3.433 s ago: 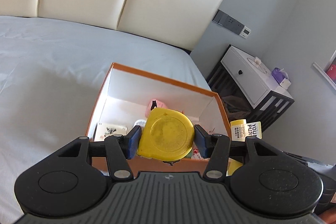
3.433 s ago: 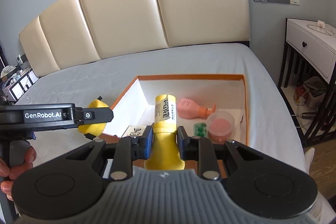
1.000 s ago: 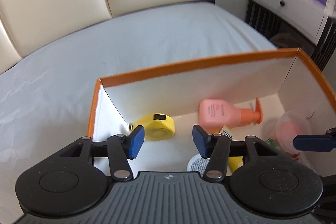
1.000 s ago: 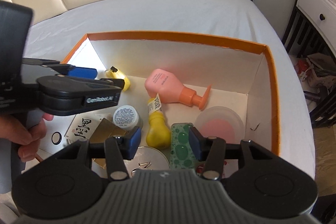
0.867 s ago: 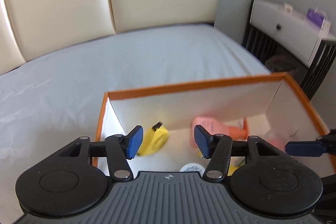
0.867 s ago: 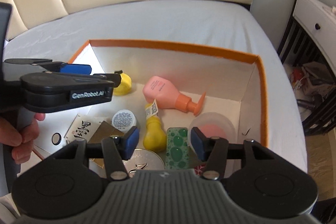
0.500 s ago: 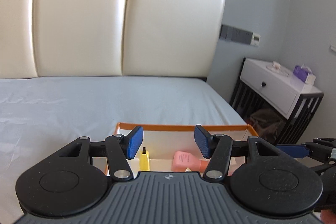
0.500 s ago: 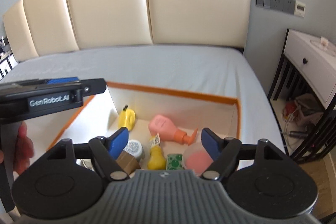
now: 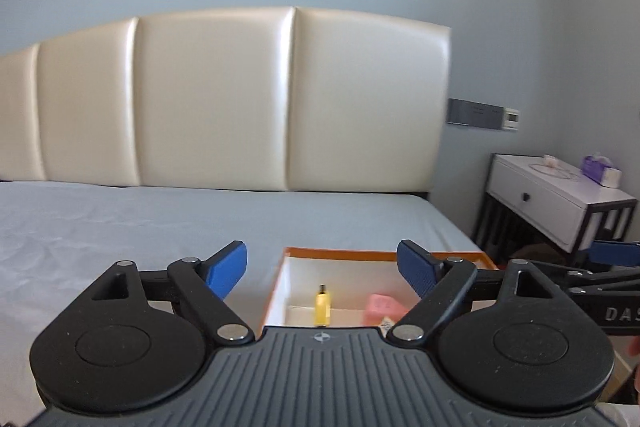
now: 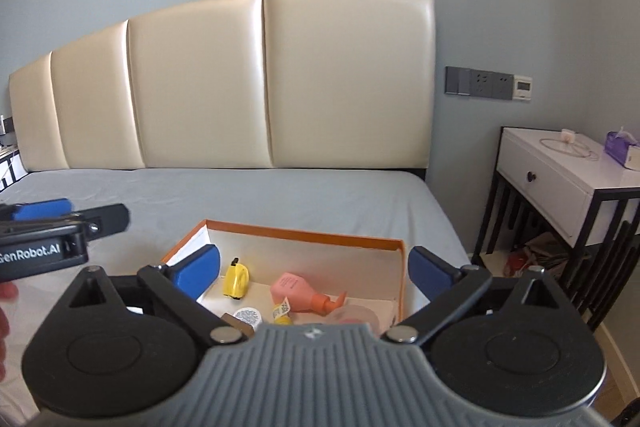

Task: Organize rigid objects

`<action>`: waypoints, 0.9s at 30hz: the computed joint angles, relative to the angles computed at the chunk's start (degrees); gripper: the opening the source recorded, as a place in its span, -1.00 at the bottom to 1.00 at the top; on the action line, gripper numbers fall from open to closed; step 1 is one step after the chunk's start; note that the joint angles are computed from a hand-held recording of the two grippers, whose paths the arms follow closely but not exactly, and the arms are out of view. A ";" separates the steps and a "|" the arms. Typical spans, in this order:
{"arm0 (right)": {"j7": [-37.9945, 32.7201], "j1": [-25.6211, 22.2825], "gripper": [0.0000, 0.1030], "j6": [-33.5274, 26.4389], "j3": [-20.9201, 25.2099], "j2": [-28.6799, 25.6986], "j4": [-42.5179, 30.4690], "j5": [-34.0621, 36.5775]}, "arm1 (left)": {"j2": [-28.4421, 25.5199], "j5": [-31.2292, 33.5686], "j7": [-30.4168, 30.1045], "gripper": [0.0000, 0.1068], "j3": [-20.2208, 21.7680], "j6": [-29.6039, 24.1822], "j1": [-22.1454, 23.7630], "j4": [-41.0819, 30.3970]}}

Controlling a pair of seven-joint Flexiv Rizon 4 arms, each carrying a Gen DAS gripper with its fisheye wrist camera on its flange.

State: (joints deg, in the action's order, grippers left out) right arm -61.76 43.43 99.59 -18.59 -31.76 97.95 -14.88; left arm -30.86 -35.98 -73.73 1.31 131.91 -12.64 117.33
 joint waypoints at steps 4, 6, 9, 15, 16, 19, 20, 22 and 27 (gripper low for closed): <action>-1.78 5.04 0.95 3.85 -4.78 2.44 5.53 2.62 | 0.28 -5.45 0.31 0.90 0.39 3.94 -3.19 3.11; -3.47 9.93 0.95 5.37 -9.67 2.95 8.17 5.53 | 0.60 -7.15 -0.48 0.93 -0.41 4.50 -3.54 4.65; -6.30 13.60 0.95 6.58 -12.63 3.34 10.67 8.78 | 0.69 -10.74 -1.05 0.93 -1.20 4.57 -4.59 6.20; -9.14 13.88 0.95 4.44 -10.39 5.00 13.34 12.72 | 0.43 -15.74 0.56 0.93 -1.62 4.21 -6.86 8.24; -9.17 13.83 0.95 4.05 -10.03 5.26 13.76 12.83 | 0.53 -16.51 0.77 0.93 -1.84 3.60 -7.07 8.66; -9.21 13.58 0.95 3.46 -9.22 5.81 14.85 12.31 | 0.76 -16.66 0.77 0.93 -2.27 1.62 -7.17 9.55; -9.15 14.01 0.95 3.60 -9.54 6.04 15.49 12.28 | 0.81 -16.45 0.83 0.93 -2.30 0.90 -7.29 9.72; -9.17 13.59 0.95 3.68 -8.97 6.34 15.97 12.05 | 0.80 -17.03 1.58 0.93 -2.02 -0.17 -8.14 9.86; -7.36 15.16 0.95 2.24 -11.15 6.34 16.44 12.42 | 0.69 -20.65 4.47 0.93 -1.37 -1.29 -10.28 9.30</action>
State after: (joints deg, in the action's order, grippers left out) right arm -69.12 58.59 101.83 -29.74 -25.41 114.39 -2.47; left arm -30.16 -56.62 -69.26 -0.06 130.62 -22.92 126.64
